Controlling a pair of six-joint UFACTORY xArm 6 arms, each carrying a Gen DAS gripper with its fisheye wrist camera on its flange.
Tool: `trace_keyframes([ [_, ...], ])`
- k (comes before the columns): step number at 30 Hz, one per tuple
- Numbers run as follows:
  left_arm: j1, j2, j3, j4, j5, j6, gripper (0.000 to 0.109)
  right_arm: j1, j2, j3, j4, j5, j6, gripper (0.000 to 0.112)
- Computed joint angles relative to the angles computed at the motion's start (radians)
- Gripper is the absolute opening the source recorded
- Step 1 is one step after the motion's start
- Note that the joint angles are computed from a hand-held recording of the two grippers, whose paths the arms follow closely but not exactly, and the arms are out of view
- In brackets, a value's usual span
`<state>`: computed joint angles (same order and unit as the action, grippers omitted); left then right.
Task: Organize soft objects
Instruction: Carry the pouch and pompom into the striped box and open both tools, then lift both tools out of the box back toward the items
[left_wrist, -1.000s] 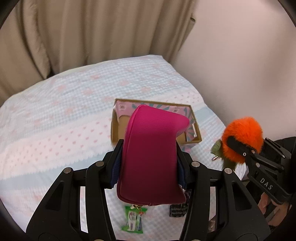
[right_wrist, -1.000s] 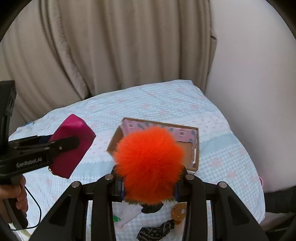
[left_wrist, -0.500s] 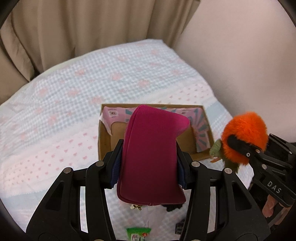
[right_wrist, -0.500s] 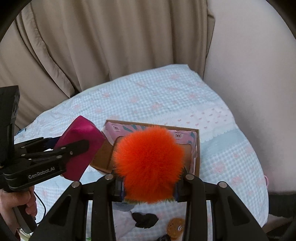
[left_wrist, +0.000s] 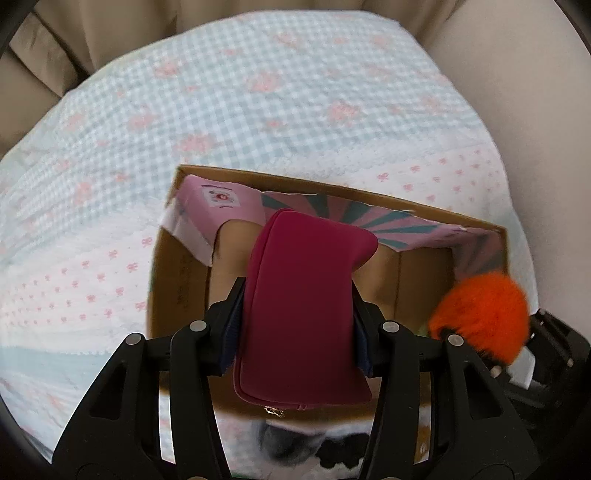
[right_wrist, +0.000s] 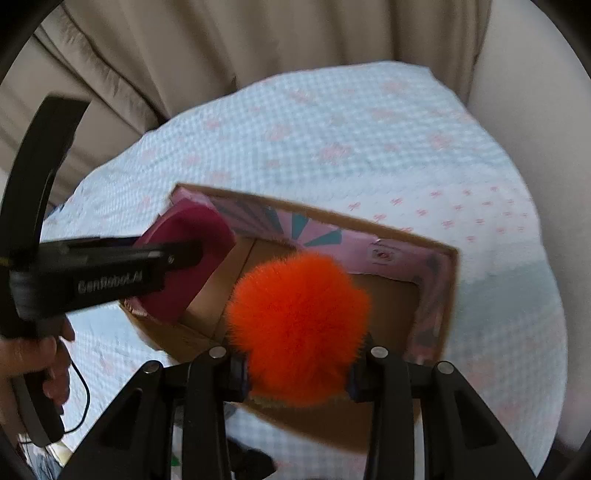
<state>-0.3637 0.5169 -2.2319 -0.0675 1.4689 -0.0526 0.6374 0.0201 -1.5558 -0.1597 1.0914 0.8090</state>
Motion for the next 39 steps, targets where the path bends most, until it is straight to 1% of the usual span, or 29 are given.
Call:
trace_keyframes([
  [5, -0.019, 0.061, -0.045, 0.048, 0.023, -0.015, 0.045, -0.025, 0.016, 0.056, 0.083, -0.063, -0.099, 0.034],
  [6, -0.025, 0.070, -0.054, 0.061, 0.025, -0.024, 0.048, -0.030, 0.022, 0.056, 0.090, -0.071, -0.118, 0.034],
  [7, -0.028, 0.087, -0.073, 0.073, 0.028, -0.029, 0.058, -0.034, 0.026, 0.056, 0.094, -0.075, -0.133, 0.034],
  [8, -0.031, 0.093, -0.079, 0.081, 0.024, -0.031, 0.071, -0.038, 0.036, 0.049, 0.102, -0.067, -0.151, 0.042],
  [9, -0.035, 0.105, -0.097, 0.095, 0.025, -0.034, 0.103, -0.042, 0.046, 0.038, 0.107, -0.057, -0.164, 0.053],
  [10, -0.033, 0.112, -0.108, 0.093, 0.019, -0.033, 0.103, -0.045, 0.055, 0.031, 0.113, -0.053, -0.182, 0.061],
  [11, -0.032, 0.117, -0.118, 0.090, 0.016, -0.032, 0.103, -0.047, 0.057, 0.034, 0.126, -0.059, -0.209, 0.086],
  [12, -0.032, 0.124, -0.130, 0.089, 0.016, -0.032, 0.103, -0.049, 0.058, 0.039, 0.137, -0.069, -0.224, 0.099],
  [13, -0.034, 0.143, -0.164, 0.091, 0.031, -0.031, 0.103, -0.049, 0.052, 0.052, 0.144, -0.083, -0.235, 0.103],
  [16, -0.036, 0.183, -0.237, 0.088, 0.068, -0.025, 0.103, -0.049, 0.044, 0.070, 0.146, -0.091, -0.248, 0.103],
  [18, -0.038, 0.180, -0.237, 0.092, 0.072, -0.023, 0.103, -0.051, 0.034, 0.086, 0.148, -0.102, -0.246, 0.103],
  [19, -0.038, 0.174, -0.234, 0.090, 0.072, -0.024, 0.103, -0.051, 0.028, 0.098, 0.156, -0.123, -0.247, 0.103],
  [26, -0.041, 0.111, -0.191, 0.090, 0.065, -0.032, 0.103, -0.030, 0.003, 0.082, 0.087, -0.109, -0.226, 0.103],
  [31, -0.046, 0.030, -0.150, 0.091, 0.058, -0.036, 0.103, -0.011, -0.025, 0.039, 0.027, -0.068, -0.187, 0.103],
  [37, -0.047, -0.090, -0.090, 0.068, 0.063, -0.048, 0.103, 0.030, -0.058, -0.040, -0.059, 0.032, -0.123, 0.103],
  [39, -0.047, -0.141, -0.054, 0.059, 0.049, -0.060, 0.103, 0.050, -0.066, -0.075, -0.092, 0.073, -0.100, 0.103],
])
